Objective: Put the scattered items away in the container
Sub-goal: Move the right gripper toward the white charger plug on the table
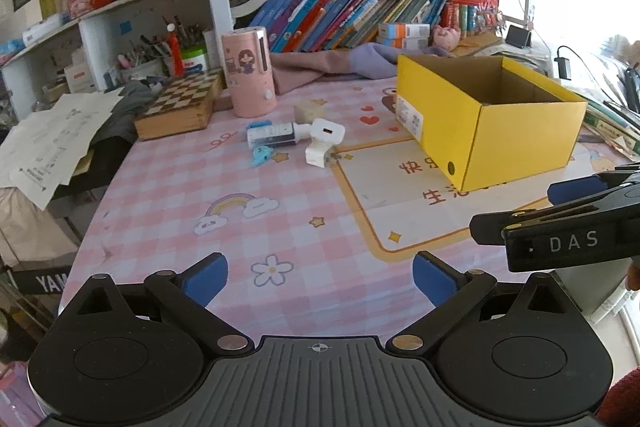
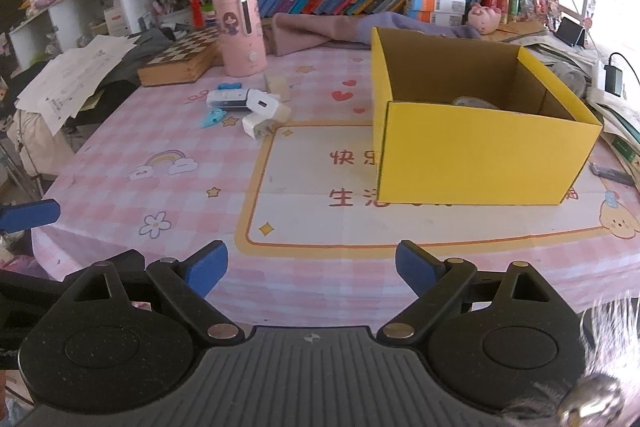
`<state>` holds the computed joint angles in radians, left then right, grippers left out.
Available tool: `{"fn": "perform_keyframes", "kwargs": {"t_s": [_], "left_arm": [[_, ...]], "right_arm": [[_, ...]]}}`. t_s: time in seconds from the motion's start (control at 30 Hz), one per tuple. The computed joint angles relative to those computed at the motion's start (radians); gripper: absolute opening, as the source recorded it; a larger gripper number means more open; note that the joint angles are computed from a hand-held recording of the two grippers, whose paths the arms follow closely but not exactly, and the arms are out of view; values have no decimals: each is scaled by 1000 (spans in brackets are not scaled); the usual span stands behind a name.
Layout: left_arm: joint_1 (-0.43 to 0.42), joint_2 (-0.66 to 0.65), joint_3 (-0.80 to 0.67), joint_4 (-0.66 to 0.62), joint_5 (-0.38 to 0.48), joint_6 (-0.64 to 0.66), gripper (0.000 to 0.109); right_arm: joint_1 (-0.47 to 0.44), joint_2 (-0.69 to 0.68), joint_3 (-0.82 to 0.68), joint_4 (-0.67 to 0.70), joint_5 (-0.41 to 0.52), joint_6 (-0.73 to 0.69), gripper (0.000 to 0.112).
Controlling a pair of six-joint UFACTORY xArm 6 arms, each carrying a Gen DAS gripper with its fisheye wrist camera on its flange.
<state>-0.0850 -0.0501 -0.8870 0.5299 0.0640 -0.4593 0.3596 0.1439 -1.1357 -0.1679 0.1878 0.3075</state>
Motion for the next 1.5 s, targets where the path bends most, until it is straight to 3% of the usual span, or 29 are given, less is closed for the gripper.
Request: {"fn": "perform_keyframes", "kwargs": {"t_s": [0.37,0.83,1.23,1.5], "left_arm": [[41,-26,7,122,31,-138,101],[59,15,-44,182,63,-211,101],[69,121,-173,219,70,-239,101],[54,245,-312,127,87,-160,101]], "right_arm": [[37,31,-43,102,5,-122,91],[58,107,-139,285,26,-324,91],[55,275,-389,403,80,-481,88],[34,417,-614,419,173,-537,88]]}}
